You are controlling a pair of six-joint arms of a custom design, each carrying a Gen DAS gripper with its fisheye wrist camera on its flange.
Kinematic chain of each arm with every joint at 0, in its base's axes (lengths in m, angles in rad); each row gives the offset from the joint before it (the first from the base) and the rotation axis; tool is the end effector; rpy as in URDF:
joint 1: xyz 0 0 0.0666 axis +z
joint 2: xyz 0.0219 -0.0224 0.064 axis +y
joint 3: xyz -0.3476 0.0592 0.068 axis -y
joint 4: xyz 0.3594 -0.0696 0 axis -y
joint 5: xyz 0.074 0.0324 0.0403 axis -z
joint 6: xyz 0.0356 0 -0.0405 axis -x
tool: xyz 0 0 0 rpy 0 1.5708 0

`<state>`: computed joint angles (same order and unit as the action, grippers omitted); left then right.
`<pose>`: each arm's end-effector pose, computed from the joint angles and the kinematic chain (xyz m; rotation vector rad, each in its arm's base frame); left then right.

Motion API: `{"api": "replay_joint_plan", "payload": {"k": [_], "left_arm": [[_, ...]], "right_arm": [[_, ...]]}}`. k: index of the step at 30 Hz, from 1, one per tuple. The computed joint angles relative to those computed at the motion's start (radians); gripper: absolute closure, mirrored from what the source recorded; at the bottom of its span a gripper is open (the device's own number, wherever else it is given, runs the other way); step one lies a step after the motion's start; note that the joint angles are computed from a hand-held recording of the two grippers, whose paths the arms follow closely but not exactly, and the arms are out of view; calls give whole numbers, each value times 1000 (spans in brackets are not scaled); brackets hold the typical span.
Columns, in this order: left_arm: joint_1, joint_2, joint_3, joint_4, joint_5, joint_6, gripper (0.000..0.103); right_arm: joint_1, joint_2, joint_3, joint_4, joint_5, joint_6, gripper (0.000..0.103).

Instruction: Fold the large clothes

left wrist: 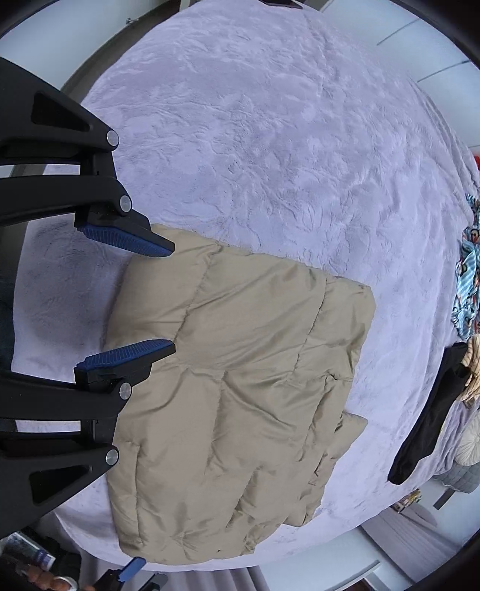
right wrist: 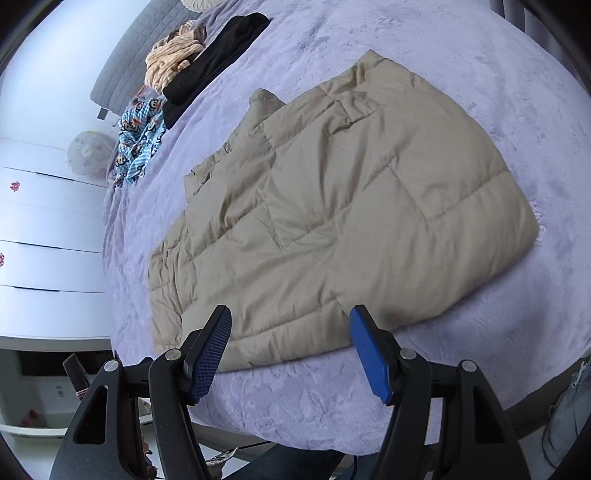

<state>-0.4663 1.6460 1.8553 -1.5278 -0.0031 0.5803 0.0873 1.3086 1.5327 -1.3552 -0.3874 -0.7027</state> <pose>0.4416 -0.2226 0.4406 -0.1667 2.9113 -0.1809 0.3906 0.0473 0.4669 0.7285 2.6961 0.7451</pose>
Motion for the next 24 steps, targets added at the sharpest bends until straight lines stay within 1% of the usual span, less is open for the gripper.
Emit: {"api": "replay_joint_plan", "payload": {"k": [1,3,6,7,9,11,14,16,17,18,19,20,21,24], "left_arm": [[6,17,14,-5,12,-25,55],[19,41,33,-8,31,-66,55],[33,78,63,-23,54,-103,55],[35,88,73,-27,60,-112,55],[36,107,89,-32,70,-123,55],[34,124,98,-34,77,-128,55],[23,144,82,-24,76,-127,55],[16,161,72,-41,64,-117,55],[15,162,63,-42,66,-100,54],[14,157,53,-36,67,-78,53],[12,154,48,-33,64,-60,45],[10,153,46,-32,61,-51,40],[8,150,44,-30,59,-45,39],[0,156,56,-42,46,-51,39]], "right_arm": [[11,20,18,10,6,-19,34],[32,57,50,13,23,-39,49],[61,109,98,-12,58,-37,60],[70,126,112,-22,66,-39,61],[82,150,131,-41,72,-34,62],[89,176,150,-70,82,-3,62],[79,211,155,-113,79,43,62],[58,222,141,-122,47,57,62],[44,228,134,-125,24,60,62],[33,233,132,-128,7,60,62],[22,243,139,-139,-10,66,62],[15,252,152,-153,-15,81,62],[14,262,168,-167,-10,99,62],[20,280,214,-198,19,147,62]]}}
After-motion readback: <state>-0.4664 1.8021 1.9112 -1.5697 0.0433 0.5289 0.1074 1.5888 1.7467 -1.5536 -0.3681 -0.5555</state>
